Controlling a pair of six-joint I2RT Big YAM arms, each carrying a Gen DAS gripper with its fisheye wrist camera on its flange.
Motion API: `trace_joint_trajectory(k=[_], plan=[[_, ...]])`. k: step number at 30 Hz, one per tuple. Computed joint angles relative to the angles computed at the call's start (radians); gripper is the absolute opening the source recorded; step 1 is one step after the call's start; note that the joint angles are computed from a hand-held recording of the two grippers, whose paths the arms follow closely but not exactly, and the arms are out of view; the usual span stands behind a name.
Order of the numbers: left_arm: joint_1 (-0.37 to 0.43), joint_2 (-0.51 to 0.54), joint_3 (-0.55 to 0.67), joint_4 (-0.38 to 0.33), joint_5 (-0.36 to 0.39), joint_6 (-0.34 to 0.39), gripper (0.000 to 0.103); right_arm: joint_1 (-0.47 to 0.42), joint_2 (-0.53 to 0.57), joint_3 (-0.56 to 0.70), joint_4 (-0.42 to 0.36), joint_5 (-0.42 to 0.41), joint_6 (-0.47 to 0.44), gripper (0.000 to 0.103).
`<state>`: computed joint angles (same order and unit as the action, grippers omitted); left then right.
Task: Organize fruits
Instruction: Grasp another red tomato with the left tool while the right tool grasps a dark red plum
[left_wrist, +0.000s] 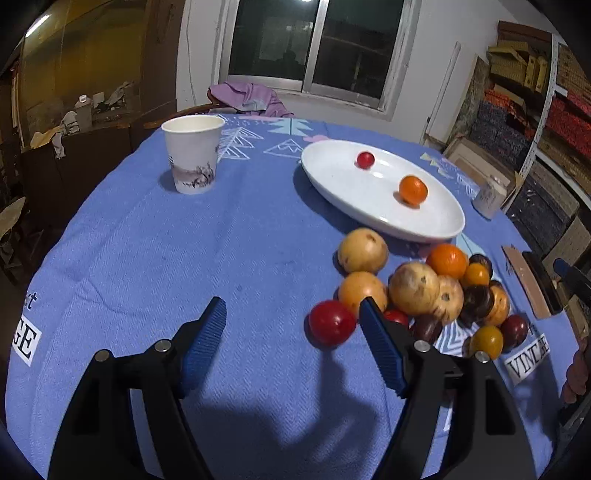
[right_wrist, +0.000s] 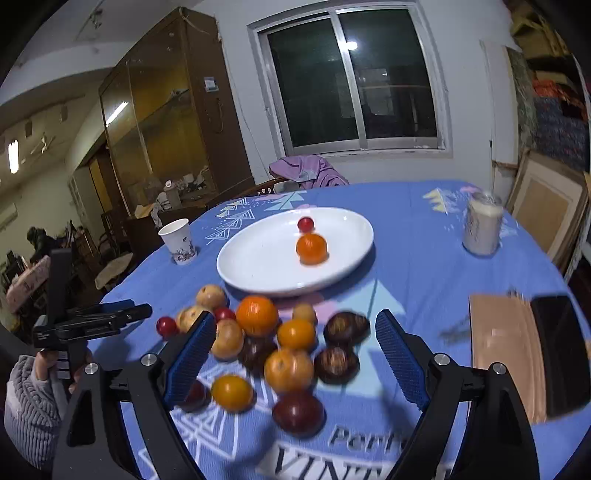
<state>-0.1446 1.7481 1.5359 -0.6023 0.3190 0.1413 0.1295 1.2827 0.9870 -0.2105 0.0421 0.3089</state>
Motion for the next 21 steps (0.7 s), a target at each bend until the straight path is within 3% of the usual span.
trace_joint_trajectory(k=[2, 6, 14, 21], plan=[[-0.017, -0.016, -0.031, 0.031, -0.03, 0.038, 0.073, -0.01, -0.021, -0.036, 0.031, -0.04, 0.026, 0.089], [-0.037, -0.033, -0.07, 0.068, -0.057, 0.094, 0.073, -0.009, -0.045, -0.064, 0.077, -0.011, 0.041, 0.094], [-0.036, -0.001, -0.019, 0.016, -0.033, 0.092, 0.072, -0.018, 0.01, -0.008, -0.039, -0.092, 0.085, 0.094], [-0.053, -0.008, -0.026, 0.028, -0.024, 0.124, 0.071, 0.005, 0.016, -0.008, -0.055, -0.061, 0.079, 0.094]])
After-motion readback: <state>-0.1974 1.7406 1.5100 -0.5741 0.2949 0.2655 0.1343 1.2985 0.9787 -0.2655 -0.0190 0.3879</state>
